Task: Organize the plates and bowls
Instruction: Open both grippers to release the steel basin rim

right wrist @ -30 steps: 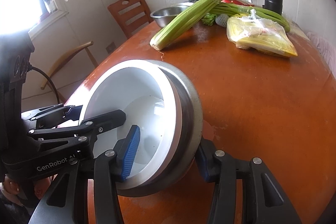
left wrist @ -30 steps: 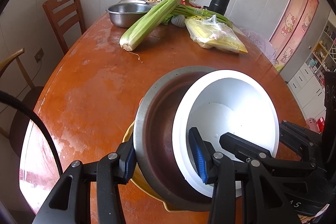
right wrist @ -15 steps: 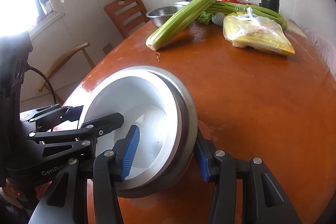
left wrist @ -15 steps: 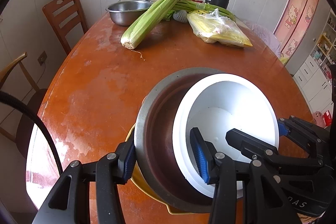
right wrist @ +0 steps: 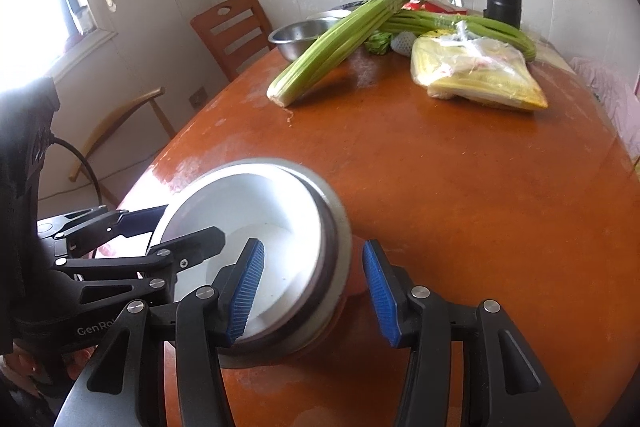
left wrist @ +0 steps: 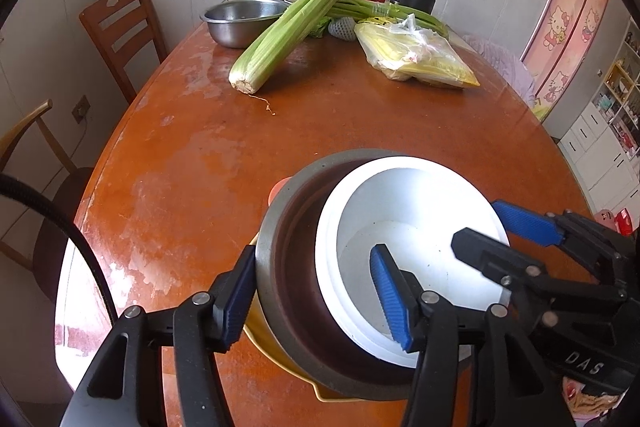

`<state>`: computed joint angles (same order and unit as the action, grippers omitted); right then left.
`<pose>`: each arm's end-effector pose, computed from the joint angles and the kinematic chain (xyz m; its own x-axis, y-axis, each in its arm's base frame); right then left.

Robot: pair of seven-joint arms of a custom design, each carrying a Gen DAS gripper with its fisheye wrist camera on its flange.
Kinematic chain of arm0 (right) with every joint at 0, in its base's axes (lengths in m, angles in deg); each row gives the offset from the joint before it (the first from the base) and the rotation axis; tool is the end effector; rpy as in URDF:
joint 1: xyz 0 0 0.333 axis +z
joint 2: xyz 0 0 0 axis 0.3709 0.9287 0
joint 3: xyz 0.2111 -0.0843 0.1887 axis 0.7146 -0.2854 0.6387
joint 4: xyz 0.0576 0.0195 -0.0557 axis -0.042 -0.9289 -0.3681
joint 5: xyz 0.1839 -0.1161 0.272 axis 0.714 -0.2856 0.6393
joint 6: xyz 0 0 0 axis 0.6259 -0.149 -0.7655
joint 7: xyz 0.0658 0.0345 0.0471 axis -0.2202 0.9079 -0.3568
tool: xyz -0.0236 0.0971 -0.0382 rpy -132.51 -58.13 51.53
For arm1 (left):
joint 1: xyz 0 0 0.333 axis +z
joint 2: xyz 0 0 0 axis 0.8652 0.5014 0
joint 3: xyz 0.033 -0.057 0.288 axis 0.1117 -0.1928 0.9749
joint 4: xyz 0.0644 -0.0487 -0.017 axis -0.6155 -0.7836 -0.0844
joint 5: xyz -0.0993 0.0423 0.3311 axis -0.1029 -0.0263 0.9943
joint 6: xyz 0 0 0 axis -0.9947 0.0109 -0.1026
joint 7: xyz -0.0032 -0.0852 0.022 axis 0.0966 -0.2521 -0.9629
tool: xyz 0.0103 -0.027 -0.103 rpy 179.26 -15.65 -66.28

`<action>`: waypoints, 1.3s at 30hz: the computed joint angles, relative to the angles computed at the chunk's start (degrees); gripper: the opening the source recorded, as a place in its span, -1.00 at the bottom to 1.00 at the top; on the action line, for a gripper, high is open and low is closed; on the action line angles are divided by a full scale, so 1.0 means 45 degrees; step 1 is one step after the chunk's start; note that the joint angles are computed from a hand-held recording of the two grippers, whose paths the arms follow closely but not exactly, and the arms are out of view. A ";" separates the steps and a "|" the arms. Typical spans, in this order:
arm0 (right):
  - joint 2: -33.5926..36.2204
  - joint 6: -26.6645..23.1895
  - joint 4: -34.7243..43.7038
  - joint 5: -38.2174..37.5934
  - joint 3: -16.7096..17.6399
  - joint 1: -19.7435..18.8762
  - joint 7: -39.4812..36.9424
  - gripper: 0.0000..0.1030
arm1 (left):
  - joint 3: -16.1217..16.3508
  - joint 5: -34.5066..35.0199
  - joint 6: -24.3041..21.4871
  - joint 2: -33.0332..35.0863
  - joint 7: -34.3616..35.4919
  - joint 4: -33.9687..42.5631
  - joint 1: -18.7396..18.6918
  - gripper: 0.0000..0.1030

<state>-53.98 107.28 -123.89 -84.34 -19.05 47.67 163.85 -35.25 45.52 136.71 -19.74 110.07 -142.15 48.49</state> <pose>0.4250 0.3190 0.4997 0.1667 -0.9677 -0.1893 -0.8048 -0.0226 -0.5931 0.4681 -0.2126 0.4976 -0.2870 -0.9503 0.1212 -0.8260 0.1814 -0.5337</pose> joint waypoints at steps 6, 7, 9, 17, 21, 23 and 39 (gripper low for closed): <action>-0.0313 -0.0133 -0.0085 0.0055 -0.0005 -0.0040 -0.0056 0.12 | -0.0072 0.0484 -0.0033 -0.0349 -0.0392 -0.0088 0.0092 0.14; -0.0355 -0.0159 -0.0083 0.0079 -0.0004 -0.0043 -0.0076 0.12 | -0.0079 0.0533 -0.0040 -0.0423 -0.0404 -0.0104 0.0101 0.16; -0.0444 -0.0295 -0.0030 -0.0130 0.0037 -0.0092 0.0112 0.13 | -0.0116 0.0685 -0.0040 -0.0540 -0.0491 -0.0130 0.0136 0.18; -0.0750 -0.0569 0.0105 -0.0793 0.0139 -0.0202 0.0583 0.15 | -0.0203 0.0765 0.0322 -0.1390 -0.0471 -0.0542 0.0164 0.37; -0.0990 -0.0582 0.0035 -0.1160 0.0225 -0.0239 0.0852 0.15 | -0.0336 0.0855 0.0610 -0.1765 -0.0559 -0.0836 0.0238 0.40; -0.1183 -0.0589 -0.0089 -0.1310 0.0264 -0.0242 0.0943 0.15 | -0.0399 0.0906 0.0622 -0.1880 -0.0675 -0.0914 0.0286 0.40; -0.3922 -0.0475 -0.2030 -0.1548 0.0579 -0.0361 0.1120 0.23 | -0.1171 0.1407 0.0362 -0.3544 -0.2059 -0.1770 0.0343 0.41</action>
